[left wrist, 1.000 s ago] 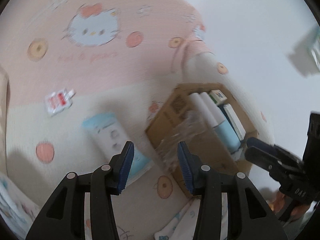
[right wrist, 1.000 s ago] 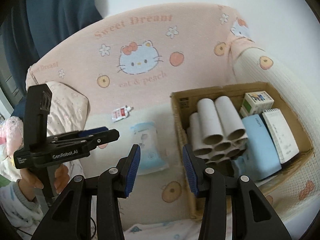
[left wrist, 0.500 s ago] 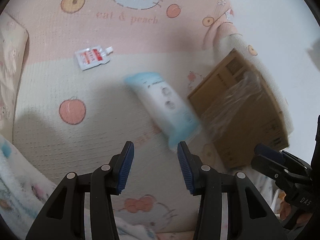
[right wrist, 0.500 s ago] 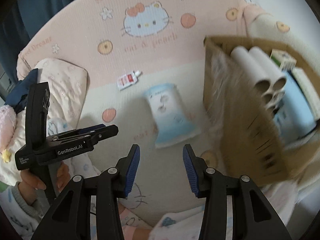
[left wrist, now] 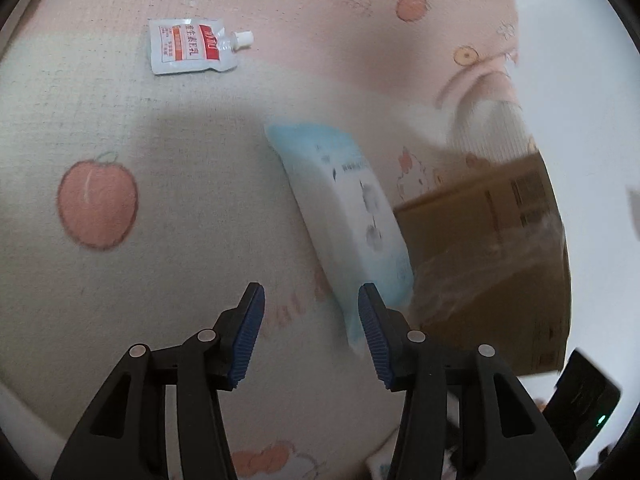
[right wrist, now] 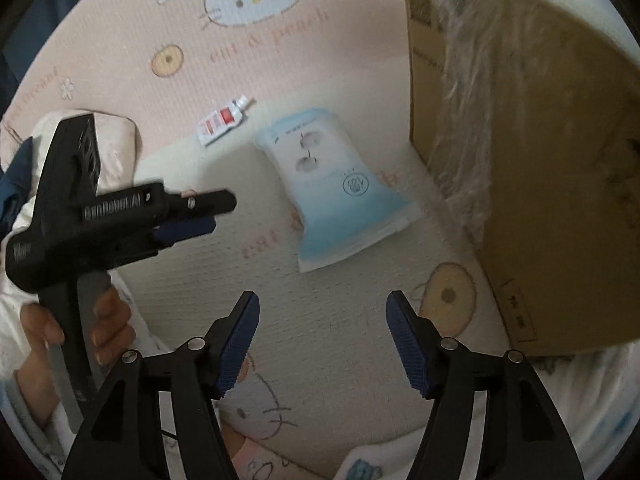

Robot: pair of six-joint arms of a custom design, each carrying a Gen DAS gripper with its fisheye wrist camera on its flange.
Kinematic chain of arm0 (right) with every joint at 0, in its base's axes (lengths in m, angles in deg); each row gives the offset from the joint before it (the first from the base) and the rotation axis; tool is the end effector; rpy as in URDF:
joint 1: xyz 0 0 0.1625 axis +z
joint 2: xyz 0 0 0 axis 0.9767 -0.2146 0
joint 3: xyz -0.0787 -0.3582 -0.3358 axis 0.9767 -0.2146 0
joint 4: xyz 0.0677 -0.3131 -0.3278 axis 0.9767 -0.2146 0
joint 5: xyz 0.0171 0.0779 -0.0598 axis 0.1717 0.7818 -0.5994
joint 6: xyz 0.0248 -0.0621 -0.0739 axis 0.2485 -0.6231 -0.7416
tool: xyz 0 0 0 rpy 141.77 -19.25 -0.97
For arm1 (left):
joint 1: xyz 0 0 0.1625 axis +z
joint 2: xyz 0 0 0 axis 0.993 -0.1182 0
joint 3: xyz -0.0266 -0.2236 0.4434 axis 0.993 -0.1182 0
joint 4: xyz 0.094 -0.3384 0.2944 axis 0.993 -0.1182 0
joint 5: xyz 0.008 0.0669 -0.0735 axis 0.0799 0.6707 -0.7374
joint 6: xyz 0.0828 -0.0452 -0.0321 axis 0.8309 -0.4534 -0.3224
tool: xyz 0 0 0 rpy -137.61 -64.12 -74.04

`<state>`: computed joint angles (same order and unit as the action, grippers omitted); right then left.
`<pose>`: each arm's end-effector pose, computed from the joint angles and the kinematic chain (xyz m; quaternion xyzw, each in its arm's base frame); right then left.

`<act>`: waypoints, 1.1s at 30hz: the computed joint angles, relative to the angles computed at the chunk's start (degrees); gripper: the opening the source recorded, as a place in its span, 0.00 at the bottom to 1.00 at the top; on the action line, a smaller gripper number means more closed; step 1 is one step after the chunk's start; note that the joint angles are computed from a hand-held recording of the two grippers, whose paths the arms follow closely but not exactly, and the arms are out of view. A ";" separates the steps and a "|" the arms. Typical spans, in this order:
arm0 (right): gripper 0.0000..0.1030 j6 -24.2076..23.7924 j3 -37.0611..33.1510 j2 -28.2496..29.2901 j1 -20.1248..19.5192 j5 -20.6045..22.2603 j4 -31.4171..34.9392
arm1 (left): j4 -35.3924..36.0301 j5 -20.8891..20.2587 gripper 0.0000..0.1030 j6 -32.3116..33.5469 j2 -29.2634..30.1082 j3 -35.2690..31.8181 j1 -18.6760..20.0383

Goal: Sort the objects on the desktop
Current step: 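Move both grippers away from the box toward the blue wipes pack, then lower both grippers around the blue-and-white wipes pack on the mat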

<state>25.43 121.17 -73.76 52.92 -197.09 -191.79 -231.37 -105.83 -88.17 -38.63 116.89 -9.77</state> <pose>0.3667 -0.3207 -0.0906 0.0977 -0.9369 0.1975 0.2713 0.0402 -0.4094 0.3353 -0.0397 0.9772 -0.2025 0.0493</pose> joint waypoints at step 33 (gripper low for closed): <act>0.62 0.09 -8.01 5.24 -7.77 -1.30 9.64 | -13.49 -18.93 0.61 -5.14 15.34 -7.24 12.35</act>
